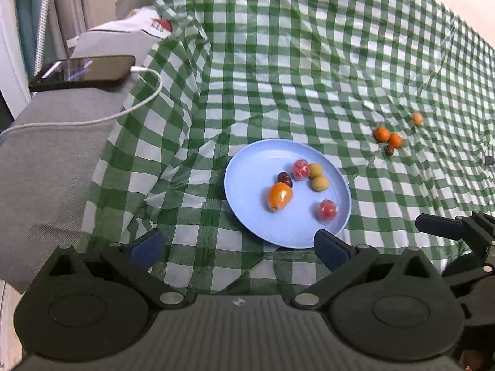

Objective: Organize fruits

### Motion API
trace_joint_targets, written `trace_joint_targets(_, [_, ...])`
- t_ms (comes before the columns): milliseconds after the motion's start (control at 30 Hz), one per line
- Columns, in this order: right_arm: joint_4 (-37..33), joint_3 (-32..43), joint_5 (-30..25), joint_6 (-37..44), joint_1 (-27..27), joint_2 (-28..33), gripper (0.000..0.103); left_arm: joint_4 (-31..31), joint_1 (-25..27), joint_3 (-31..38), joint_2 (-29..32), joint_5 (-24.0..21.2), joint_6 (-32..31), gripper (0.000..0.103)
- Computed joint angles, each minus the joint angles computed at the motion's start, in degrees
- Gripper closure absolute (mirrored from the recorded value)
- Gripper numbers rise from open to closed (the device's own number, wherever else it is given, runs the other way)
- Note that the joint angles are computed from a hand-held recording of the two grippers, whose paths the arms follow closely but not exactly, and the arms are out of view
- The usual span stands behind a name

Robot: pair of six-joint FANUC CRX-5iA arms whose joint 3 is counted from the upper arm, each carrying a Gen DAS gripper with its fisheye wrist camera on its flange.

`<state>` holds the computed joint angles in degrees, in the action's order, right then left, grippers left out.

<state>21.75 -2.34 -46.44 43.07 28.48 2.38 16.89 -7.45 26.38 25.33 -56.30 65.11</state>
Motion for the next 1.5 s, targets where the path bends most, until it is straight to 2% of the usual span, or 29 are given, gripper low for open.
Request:
trace_joint_targets(200, [4.91, -3.61, -0.16, -4.60, 1.68, -2.97, 0.005, 1.86, 0.00, -5.32, -4.04, 3.52, -1.60, 0.000])
trace_joint_targets(700, [11.87, -7.69, 0.28, -9.98, 4.51, -6.19, 0.004, 3.45, 0.60, -9.69, -7.81, 6.71, -2.74, 0.000])
trace_joint_targets(1500, [9.93, -6.72, -0.79, -8.74, 4.48, -5.63, 0.004, 3.17, 0.44, -10.22, -7.96, 6.76, -2.21, 0.000])
